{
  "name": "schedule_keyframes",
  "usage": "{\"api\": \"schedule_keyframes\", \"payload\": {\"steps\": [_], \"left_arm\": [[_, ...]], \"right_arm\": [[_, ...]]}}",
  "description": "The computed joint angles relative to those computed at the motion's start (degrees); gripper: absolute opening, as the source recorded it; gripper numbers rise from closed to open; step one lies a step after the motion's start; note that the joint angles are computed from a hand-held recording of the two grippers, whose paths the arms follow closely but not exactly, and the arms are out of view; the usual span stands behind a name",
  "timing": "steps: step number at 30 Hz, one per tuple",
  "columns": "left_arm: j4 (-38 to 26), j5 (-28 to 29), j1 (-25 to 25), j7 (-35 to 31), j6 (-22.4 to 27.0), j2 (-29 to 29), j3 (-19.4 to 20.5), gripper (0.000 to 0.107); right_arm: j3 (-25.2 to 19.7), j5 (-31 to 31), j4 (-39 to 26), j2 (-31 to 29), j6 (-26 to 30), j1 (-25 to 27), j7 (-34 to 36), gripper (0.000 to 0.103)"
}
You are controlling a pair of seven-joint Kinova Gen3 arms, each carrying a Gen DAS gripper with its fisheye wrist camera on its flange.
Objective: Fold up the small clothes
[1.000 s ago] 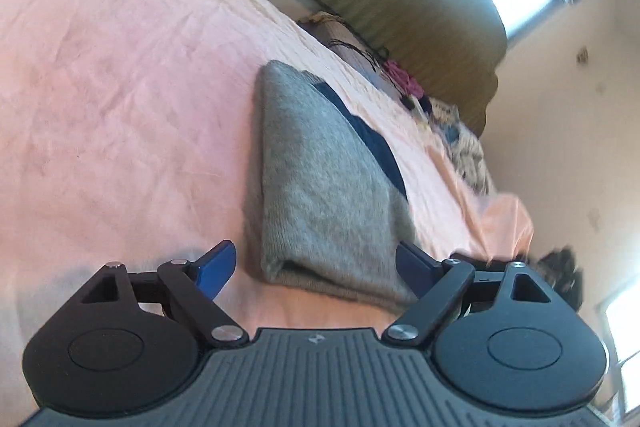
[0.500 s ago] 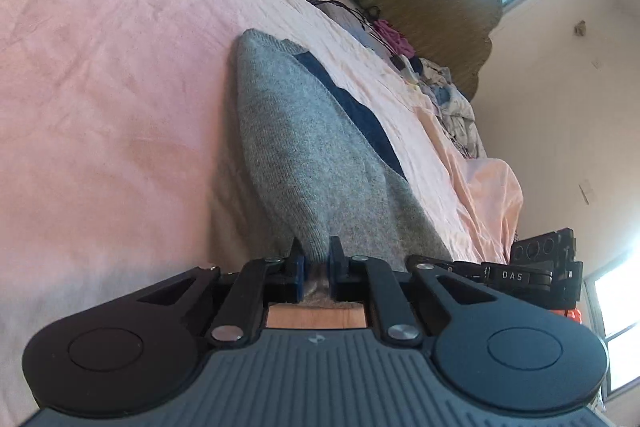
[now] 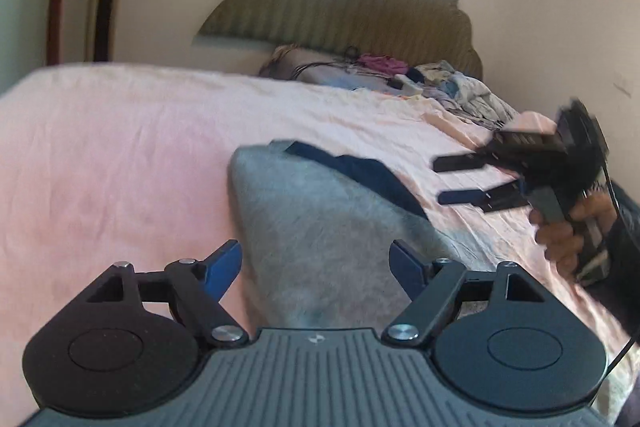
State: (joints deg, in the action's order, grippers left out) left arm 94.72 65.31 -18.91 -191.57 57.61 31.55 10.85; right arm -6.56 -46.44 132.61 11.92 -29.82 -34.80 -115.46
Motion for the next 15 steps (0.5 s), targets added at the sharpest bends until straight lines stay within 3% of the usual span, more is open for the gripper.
{"api": "schedule_keyframes", "payload": {"steps": [2,4,6,8,9,11,13,15], "left_arm": [[1.44,-0.93,1.80,-3.82,-4.63,-0.26,2.50,0.080],[1.23,-2.73,6.31,-4.02,-7.23,0.75,0.88,0.080],[0.80,-4.42,8.29,-3.02,-9.70,3.07,0.72,0.079],[1.62,-5.21,6.90,-4.41,-11.70,3.24,3.28,0.079],[1.93,-5.53,6.63,-3.96,-12.34,2.92,3.75,0.079],[1.70,-6.19,7.06,-1.01,-11.02,1.65,2.25,0.079],[2.64,-6.03,4.31,-0.67,-9.66,0.34,3.56,0.079],[2.26,-6.00,1.97,-1.20,-5.87,0.27,3.72,0.080]], "right_arm": [[0.08,4.51,-4.39,1.31,3.86,4.20,1.24,0.070],[-0.83,9.17,-9.45,3.86,7.95,7.76,0.54,0.070],[1.22,12.16,-13.99,6.51,12.20,7.68,-1.51,0.070],[6.50,11.42,-17.48,10.23,16.86,5.14,-0.50,0.066],[9.15,9.66,-18.57,11.51,18.97,3.66,1.34,0.043],[14.46,5.00,-18.55,11.81,20.57,-0.93,3.94,0.026],[18.98,0.34,-17.66,10.54,20.03,-6.24,7.73,0.035],[20.59,-3.43,-15.92,8.29,16.04,-11.54,12.39,0.054]]}}
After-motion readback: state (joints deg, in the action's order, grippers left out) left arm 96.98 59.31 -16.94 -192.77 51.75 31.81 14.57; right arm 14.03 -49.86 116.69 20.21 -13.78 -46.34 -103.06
